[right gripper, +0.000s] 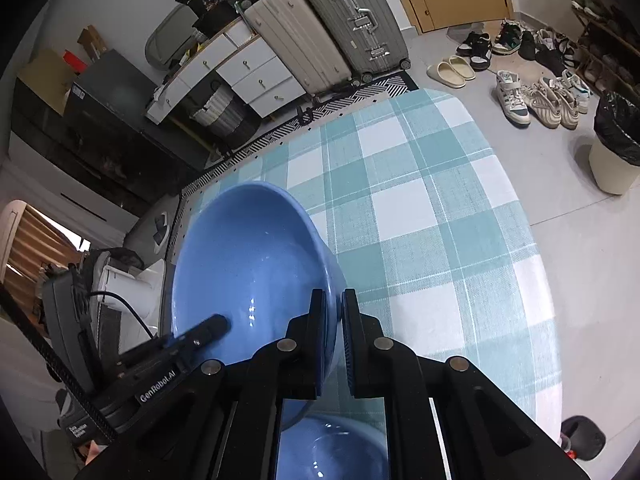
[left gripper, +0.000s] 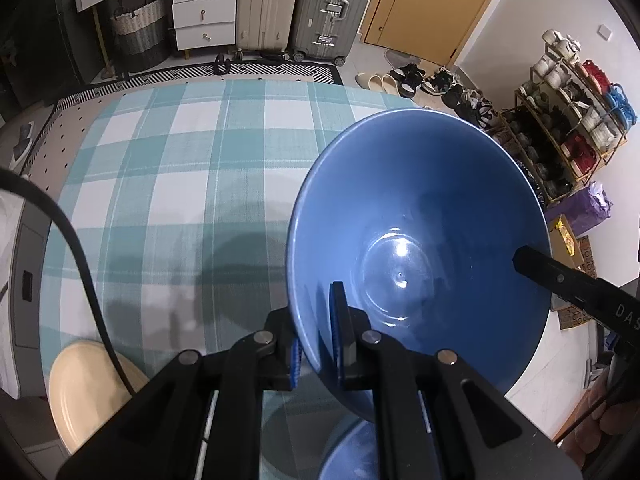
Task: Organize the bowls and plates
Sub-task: 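Lift the blue bowl with both grippers and carry it toward the placed bowl, then lower the held blue bowl into the placed blue bowl with both grippers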
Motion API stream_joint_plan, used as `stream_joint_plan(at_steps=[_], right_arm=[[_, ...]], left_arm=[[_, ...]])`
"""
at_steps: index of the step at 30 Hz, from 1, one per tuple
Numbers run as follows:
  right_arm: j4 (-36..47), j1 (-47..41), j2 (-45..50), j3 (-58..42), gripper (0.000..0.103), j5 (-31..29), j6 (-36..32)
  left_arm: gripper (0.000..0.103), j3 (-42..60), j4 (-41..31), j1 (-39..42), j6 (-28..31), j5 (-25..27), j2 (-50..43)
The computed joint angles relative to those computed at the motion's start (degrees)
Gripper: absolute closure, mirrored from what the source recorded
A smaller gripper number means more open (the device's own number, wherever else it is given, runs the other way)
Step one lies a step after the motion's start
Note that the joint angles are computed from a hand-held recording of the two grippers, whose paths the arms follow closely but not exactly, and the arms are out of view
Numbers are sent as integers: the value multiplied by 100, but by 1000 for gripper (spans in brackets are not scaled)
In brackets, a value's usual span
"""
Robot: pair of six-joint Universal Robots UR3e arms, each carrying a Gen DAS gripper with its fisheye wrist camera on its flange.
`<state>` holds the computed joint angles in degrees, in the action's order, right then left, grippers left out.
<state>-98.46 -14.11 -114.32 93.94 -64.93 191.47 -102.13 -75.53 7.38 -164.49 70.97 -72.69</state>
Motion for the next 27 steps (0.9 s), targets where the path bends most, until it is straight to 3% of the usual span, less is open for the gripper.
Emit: stream_joint_plan(at_steps=[14,27], right_arm=[[1425,118,-705,-845,95,-185,-42],[1888,656,-1574,-688,95,-468,371]], left_arm=[[94,-19,-1443,615,568,-402,1336],[94,-178,-3814,2318,2247,-884,3158]])
